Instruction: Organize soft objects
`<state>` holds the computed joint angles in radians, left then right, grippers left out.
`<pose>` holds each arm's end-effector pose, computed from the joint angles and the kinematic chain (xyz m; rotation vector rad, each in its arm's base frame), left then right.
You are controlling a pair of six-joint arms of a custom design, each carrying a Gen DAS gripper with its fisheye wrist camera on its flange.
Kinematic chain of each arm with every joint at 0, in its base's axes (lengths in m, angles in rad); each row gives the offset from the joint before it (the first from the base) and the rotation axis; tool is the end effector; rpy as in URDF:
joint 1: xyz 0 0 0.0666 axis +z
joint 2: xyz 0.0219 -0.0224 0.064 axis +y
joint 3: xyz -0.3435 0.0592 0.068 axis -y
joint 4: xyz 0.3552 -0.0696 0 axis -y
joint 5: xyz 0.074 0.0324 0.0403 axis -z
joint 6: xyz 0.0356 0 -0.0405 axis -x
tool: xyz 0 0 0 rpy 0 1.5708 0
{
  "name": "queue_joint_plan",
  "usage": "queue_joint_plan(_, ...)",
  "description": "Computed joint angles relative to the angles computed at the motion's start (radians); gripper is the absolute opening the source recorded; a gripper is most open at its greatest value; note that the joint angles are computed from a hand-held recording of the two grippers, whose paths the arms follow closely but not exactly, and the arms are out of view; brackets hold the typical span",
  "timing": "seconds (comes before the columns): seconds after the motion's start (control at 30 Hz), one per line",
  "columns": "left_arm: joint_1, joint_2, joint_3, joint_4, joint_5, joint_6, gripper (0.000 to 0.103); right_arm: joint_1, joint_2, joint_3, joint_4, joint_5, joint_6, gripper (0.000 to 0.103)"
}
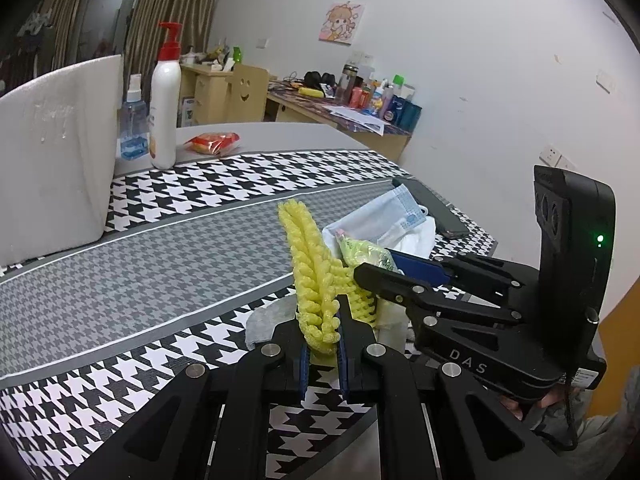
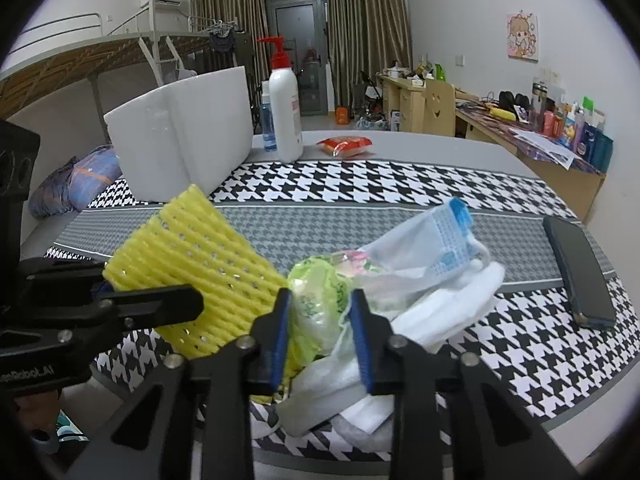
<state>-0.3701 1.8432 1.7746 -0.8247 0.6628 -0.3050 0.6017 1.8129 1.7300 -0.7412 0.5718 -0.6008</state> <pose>0.5494 -0.2371 0.3391 1.0527 2.1344 -0.8396 0.5014 0.3204 0.3419 0.2548 2.2218 -0.0462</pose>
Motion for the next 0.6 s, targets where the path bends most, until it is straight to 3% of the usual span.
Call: queue_joint_plan(0.6,0.030,-0.105,-0.073,0.118,0.040,0.038,0.012,0.041,-0.098,-0.068,0.113,0.091,0.000,0.024)
